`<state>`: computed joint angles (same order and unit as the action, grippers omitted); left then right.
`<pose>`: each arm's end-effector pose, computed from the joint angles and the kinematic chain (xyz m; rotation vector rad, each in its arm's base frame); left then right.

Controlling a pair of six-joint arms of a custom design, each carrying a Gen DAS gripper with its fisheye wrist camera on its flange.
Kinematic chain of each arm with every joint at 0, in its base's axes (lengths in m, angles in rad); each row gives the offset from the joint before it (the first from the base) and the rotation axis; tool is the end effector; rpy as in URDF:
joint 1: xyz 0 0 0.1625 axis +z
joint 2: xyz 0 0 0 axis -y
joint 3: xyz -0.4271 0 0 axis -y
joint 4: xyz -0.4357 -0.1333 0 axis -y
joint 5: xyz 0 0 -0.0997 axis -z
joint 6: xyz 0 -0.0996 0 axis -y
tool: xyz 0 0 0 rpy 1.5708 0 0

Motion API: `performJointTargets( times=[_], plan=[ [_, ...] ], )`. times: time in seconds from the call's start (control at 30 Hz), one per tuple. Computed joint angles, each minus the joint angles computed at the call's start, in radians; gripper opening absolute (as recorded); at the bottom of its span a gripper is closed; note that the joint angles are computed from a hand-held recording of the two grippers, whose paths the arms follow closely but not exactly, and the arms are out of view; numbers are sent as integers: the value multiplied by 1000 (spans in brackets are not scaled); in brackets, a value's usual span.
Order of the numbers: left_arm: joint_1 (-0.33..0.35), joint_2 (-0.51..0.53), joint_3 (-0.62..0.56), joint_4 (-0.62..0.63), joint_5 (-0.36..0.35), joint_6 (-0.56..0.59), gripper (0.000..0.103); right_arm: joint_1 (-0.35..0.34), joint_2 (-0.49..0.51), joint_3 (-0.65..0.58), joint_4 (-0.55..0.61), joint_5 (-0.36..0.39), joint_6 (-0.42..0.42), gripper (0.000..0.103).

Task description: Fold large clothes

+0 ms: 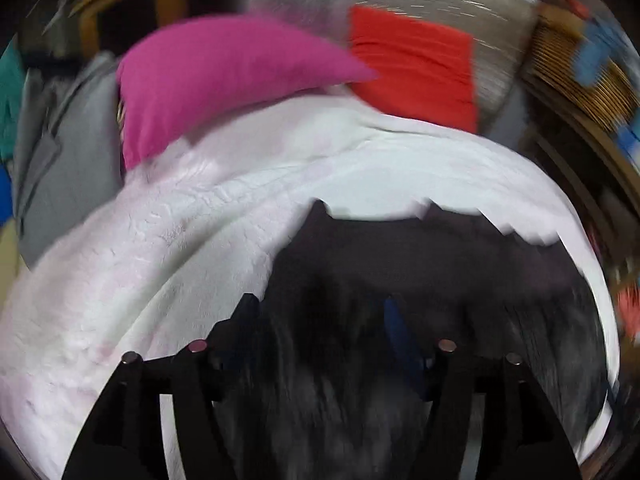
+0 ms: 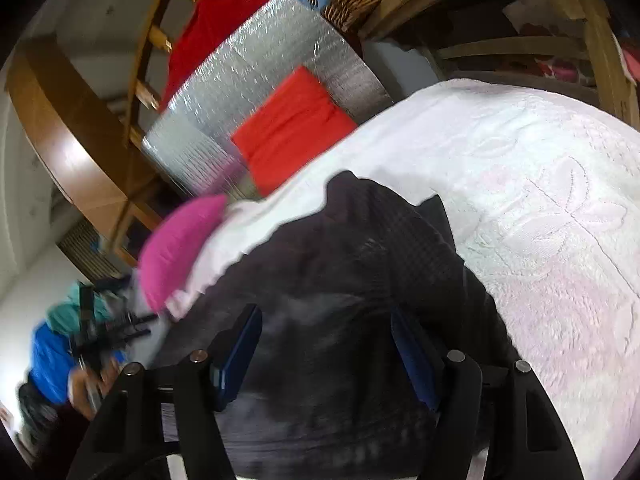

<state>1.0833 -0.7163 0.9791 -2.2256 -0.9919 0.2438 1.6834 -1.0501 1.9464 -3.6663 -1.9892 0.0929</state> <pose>-0.2401 -0.8538 0.2908 0.7717 2.4378 -0.5955 0.1603 -0.5913 0.2526 -0.3203 -2.3713 1.6617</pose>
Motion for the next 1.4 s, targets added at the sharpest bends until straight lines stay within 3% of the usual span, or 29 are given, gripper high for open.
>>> performJointTargets(
  times=[0.13, 0.2, 0.27, 0.33, 0.4, 0.5, 0.6, 0.73, 0.87, 0.93, 1.1, 1.23, 1.27, 1.3, 1.33, 1.37, 1.4],
  plan=[
    [-20, -143, 236, -62, -47, 71, 67, 34, 21, -35, 79, -52, -8, 71],
    [-35, -185, 343, -119, 11, 84, 68, 32, 29, -59, 194, -99, 44, 71],
    [-24, -150, 331, -28, 84, 15, 69, 37, 37, -66, 212, -123, 32, 71],
    [-16, -144, 329, -21, 83, -19, 70, 53, 14, -63, 276, -146, 67, 70],
    [-31, -158, 335, -14, 98, -24, 70, 55, -34, -16, 270, -91, 106, 70],
    [-40, -220, 385, -47, 42, -26, 70, 56, -96, 59, 235, -44, 142, 71],
    [-30, -301, 461, -84, -10, -56, 72, 25, -160, 141, 224, 66, 241, 73],
    [36, -377, 487, -15, -107, -213, 74, 3, -184, 185, 204, 77, 306, 79],
    [105, -352, 419, 68, -159, -403, 74, -70, -185, 197, 214, 166, 433, 79],
    [132, -338, 397, 66, -212, -446, 74, -88, -177, 197, 220, 177, 468, 79],
    [163, -284, 349, 65, -337, -472, 76, -131, -134, 186, 114, 269, 475, 79],
    [181, -217, 292, 18, -408, -495, 76, -138, -100, 128, 108, 258, 464, 80],
    [180, -207, 283, 8, -405, -491, 76, -132, -92, 110, 111, 248, 450, 79],
    [175, -196, 275, -15, -396, -477, 71, -122, -79, 81, 119, 225, 414, 65],
    [169, -201, 287, -39, -380, -463, 57, -107, -74, 58, 143, 187, 387, 54],
    [161, -199, 285, -45, -357, -452, 52, -88, -65, 28, 161, 142, 353, 45],
    [154, -186, 266, -42, -343, -436, 49, -77, -57, 10, 156, 127, 329, 45]
  ],
)
